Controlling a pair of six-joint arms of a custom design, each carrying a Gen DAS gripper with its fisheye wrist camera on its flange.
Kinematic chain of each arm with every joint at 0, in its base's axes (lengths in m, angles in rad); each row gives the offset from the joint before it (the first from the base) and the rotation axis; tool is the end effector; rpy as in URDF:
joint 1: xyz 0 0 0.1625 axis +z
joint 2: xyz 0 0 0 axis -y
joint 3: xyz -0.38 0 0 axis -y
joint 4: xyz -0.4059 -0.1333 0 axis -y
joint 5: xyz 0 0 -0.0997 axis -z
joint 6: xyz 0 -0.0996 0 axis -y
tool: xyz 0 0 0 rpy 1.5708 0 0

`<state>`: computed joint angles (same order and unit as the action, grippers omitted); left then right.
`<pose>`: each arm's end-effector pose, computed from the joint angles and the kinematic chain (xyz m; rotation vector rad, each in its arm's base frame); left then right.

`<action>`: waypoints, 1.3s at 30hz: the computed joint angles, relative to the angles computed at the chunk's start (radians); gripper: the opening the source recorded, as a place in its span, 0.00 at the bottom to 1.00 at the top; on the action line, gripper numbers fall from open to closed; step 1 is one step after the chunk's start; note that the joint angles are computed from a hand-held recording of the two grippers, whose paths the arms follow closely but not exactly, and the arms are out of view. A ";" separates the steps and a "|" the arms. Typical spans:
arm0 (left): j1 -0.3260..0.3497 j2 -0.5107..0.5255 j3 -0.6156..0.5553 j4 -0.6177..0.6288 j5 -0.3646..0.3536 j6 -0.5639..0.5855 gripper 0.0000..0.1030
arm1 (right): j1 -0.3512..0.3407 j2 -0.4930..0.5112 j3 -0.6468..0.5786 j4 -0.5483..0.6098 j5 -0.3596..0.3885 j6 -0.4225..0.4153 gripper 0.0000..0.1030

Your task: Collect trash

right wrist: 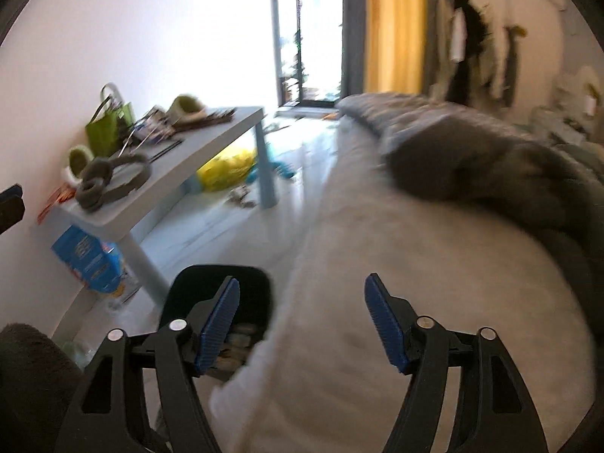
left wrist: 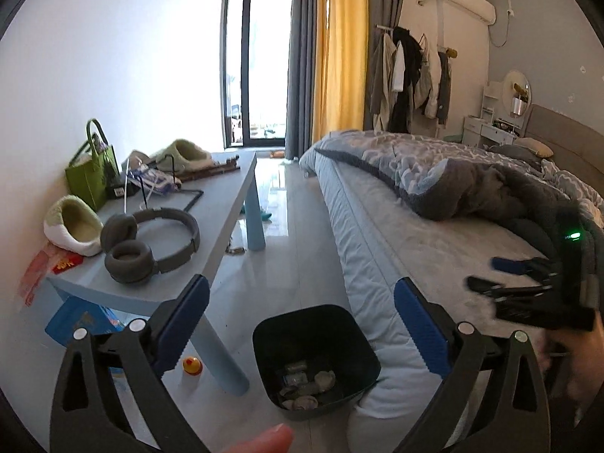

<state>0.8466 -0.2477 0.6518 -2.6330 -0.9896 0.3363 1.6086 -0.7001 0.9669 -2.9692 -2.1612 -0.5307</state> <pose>-0.4365 -0.7773 0.0912 1.0549 2.3094 -0.9919 0.1080 -0.7959 0.3554 0.1976 -2.1079 1.1260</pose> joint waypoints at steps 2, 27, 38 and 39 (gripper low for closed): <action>-0.008 -0.024 0.045 -0.037 -0.010 0.010 0.97 | 0.004 -0.055 0.078 -0.071 -0.012 -0.004 0.91; -0.040 -0.163 0.374 -0.184 -0.015 -0.018 0.97 | -0.001 -0.492 0.782 -0.624 -0.073 -0.014 0.97; -0.055 -0.164 0.396 -0.199 0.021 0.009 0.97 | -0.002 -0.495 0.784 -0.561 -0.047 0.013 0.97; -0.058 -0.161 0.397 -0.201 0.027 0.016 0.97 | -0.002 -0.495 0.783 -0.554 -0.047 0.015 0.97</action>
